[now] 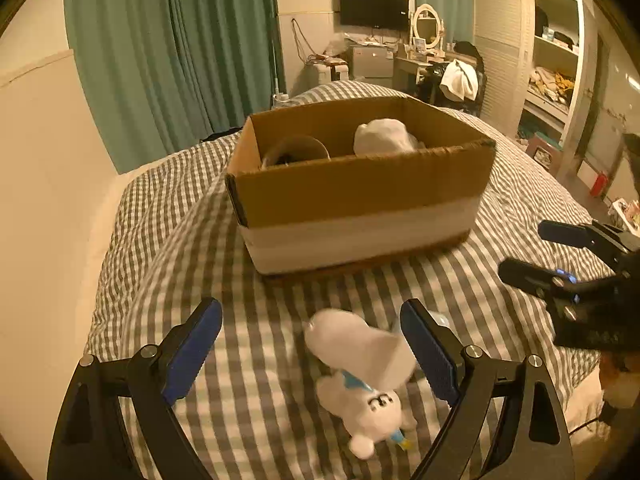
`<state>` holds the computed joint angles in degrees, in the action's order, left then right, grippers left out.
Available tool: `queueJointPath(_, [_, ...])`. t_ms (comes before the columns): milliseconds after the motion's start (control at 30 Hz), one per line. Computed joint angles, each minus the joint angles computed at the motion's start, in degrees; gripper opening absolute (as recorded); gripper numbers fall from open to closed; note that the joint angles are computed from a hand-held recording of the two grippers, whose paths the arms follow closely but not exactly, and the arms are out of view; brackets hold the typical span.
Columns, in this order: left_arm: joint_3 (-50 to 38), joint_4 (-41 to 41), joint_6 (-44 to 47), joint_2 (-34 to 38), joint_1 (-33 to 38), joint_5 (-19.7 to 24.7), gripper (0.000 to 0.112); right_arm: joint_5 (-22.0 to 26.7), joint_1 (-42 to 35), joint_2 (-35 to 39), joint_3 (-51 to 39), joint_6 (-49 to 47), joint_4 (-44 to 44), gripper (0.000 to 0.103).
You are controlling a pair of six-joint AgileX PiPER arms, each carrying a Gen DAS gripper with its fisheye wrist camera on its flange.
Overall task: Organize objects
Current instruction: 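Grasp the white cylindrical bottle with the left tool while the right grasps the white earbud case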
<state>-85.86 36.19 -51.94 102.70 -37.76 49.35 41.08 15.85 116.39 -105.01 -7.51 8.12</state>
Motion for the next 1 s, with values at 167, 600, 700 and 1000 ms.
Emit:
queueJointPath(167, [0.7,4.2,-2.7,2.5,-3.8,1.6,0.093,0.5,-0.7,0.9,0.0,1.4,-0.5,0.088])
queueJointPath(600, [5.7,0.7,-3.9,4.0,2.2,-8.9,0.042,-0.4,4.3,1.9,2.3,1.9,-3.9,0.088])
queueJointPath(700, [5.2,1.2,-3.2,3.2,2.0,-7.7,0.04,0.0,6.0,3.3,1.5,2.3,-4.8,0.088])
queueJointPath(1000, [8.9,1.9,-3.8,-2.7,3.3,-7.0,0.04,3.0,10.8,9.0,-3.6,3.0,-10.5,0.088])
